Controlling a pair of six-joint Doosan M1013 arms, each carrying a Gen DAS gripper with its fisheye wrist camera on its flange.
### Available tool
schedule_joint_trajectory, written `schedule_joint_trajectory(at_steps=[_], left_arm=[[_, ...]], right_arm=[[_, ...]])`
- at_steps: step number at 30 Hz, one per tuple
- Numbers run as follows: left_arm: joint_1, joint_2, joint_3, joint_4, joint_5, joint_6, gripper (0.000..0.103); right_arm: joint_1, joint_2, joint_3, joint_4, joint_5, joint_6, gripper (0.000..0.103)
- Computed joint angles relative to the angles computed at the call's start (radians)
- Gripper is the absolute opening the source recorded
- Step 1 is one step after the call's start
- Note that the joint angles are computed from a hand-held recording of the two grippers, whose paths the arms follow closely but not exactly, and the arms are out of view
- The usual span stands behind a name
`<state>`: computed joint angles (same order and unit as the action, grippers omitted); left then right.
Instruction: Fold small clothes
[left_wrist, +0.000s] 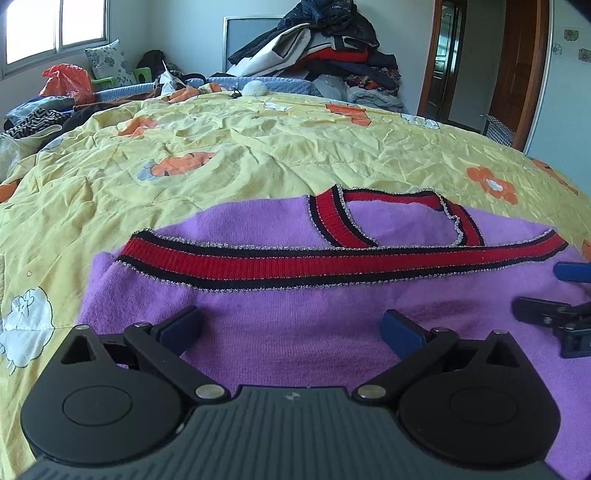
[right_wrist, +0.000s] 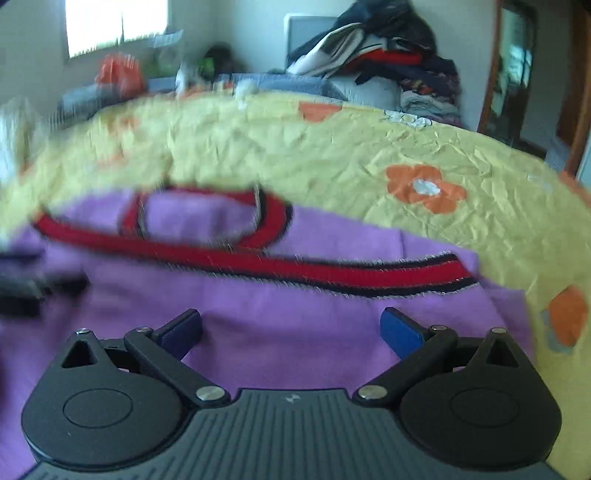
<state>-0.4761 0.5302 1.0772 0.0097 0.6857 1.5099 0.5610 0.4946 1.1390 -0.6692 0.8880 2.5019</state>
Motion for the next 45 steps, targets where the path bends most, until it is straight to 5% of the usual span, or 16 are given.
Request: schedule_joint_trajectory(at_steps=[6, 9, 17, 25, 28, 31, 42, 45], left_arm=[[0.003, 0.002, -0.003, -0.02, 0.002, 0.02, 0.103], [0.004, 0.001, -0.003, -0.025, 0.004, 0.03, 0.103], [0.032, -0.042, 0.014, -0.044, 0.046, 0.093, 0.103], [0.216, -0.052, 0.039, -0.556, 0.121, 0.401, 0.103], [0.291, 0.022, -0.036, -0.881, 0.286, 0.492, 0.103], [0.321, 0.127, -0.171, -1.05, 0.467, 0.476, 0.103], [0.324, 0.473, -0.801, -1.021, 0.871, 0.091, 0.103], [0.316, 0.495, -0.865, -0.98, 0.904, 0.107, 0.103]], right_arm=[[-0.01, -0.067, 0.097, -0.028, 0.009, 0.103, 0.103], [0.037, -0.054, 0.044, -0.066, 0.155, 0.158, 0.103], [0.152, -0.06, 0.055, -0.055, 0.106, 0.216, 0.103], [0.254, -0.001, 0.011, -0.145, 0.073, 0.155, 0.103], [0.276, 0.033, -0.037, -0.177, 0.095, 0.086, 0.103], [0.279, 0.048, -0.06, -0.147, 0.077, 0.034, 0.103], [0.27, 0.073, -0.113, -0.088, 0.076, -0.047, 0.103], [0.279, 0.092, -0.152, -0.077, 0.081, -0.096, 0.103]])
